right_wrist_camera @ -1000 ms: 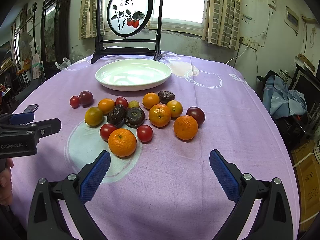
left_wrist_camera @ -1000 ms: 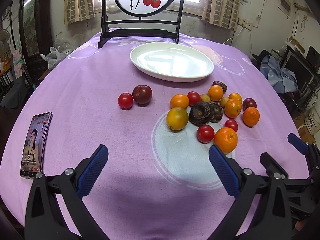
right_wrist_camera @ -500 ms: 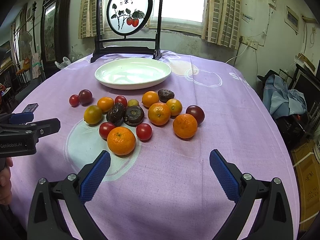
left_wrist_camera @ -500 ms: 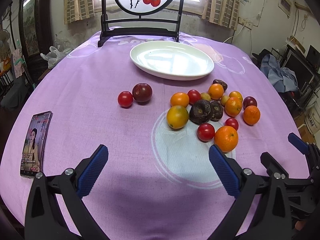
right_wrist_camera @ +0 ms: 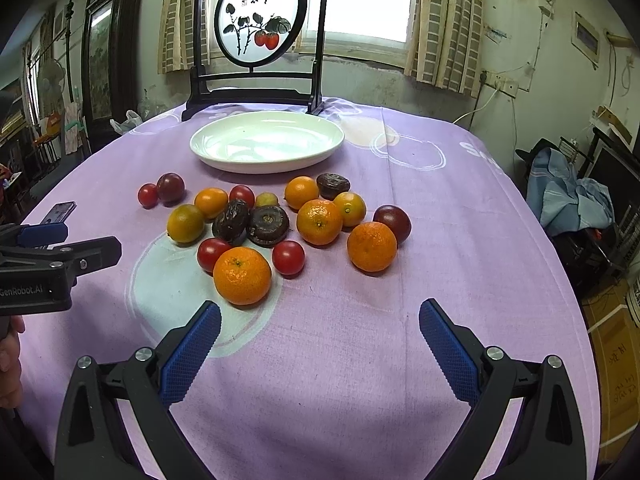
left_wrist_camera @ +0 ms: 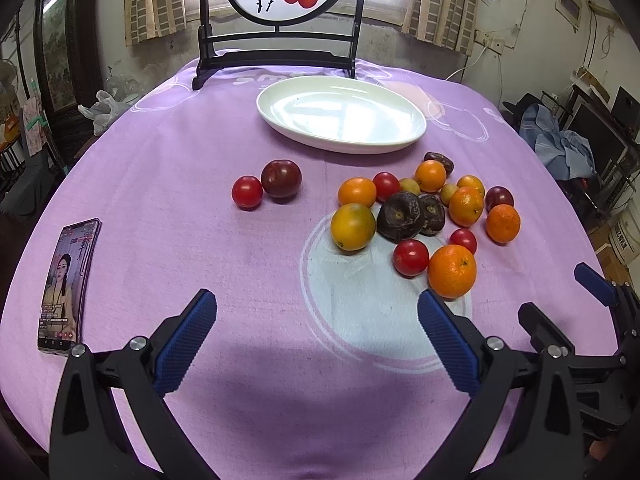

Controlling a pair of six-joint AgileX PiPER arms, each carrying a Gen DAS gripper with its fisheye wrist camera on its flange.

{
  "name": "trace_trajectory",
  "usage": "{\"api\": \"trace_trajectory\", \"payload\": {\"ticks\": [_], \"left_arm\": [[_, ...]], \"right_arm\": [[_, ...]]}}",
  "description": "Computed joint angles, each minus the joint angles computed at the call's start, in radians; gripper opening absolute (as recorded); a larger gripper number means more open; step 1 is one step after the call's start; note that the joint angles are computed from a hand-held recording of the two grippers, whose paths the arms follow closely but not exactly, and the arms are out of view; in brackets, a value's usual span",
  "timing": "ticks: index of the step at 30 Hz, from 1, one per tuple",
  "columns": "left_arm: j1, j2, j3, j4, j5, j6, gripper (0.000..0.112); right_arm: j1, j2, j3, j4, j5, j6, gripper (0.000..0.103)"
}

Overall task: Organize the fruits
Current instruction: 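Grasp the red cherry tomato with the left gripper while the right gripper grasps a mandarin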

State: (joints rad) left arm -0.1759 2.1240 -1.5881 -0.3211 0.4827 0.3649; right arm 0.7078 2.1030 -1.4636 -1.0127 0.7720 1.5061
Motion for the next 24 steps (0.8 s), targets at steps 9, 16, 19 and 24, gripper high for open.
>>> {"api": "trace_trajectory", "payload": {"ticks": [9, 16, 19, 24], "left_arm": [[0.006, 0.007, -0.007, 0.007, 0.01, 0.006, 0.099], [0.065, 0.081, -0.069, 0.022, 0.028, 0.058, 0.099], [0.089, 0.146, -0.163, 0.048, 0.086, 0.041, 0.099], [0.093, 0.257, -0.35, 0.091, 0.178, 0.0, 0.099]], "right_arm": [[0.001, -0.003, 0.009, 0.001, 0.0, 0.0, 0.1], [-0.026, -0.041, 0.092, -0.011, -0.057, 0.043, 0.1], [-0.046, -0.046, 0.117, -0.008, -0.104, 0.052, 0.1], [-0.074, -0.041, 0.124, 0.021, -0.167, 0.029, 0.1]]}}
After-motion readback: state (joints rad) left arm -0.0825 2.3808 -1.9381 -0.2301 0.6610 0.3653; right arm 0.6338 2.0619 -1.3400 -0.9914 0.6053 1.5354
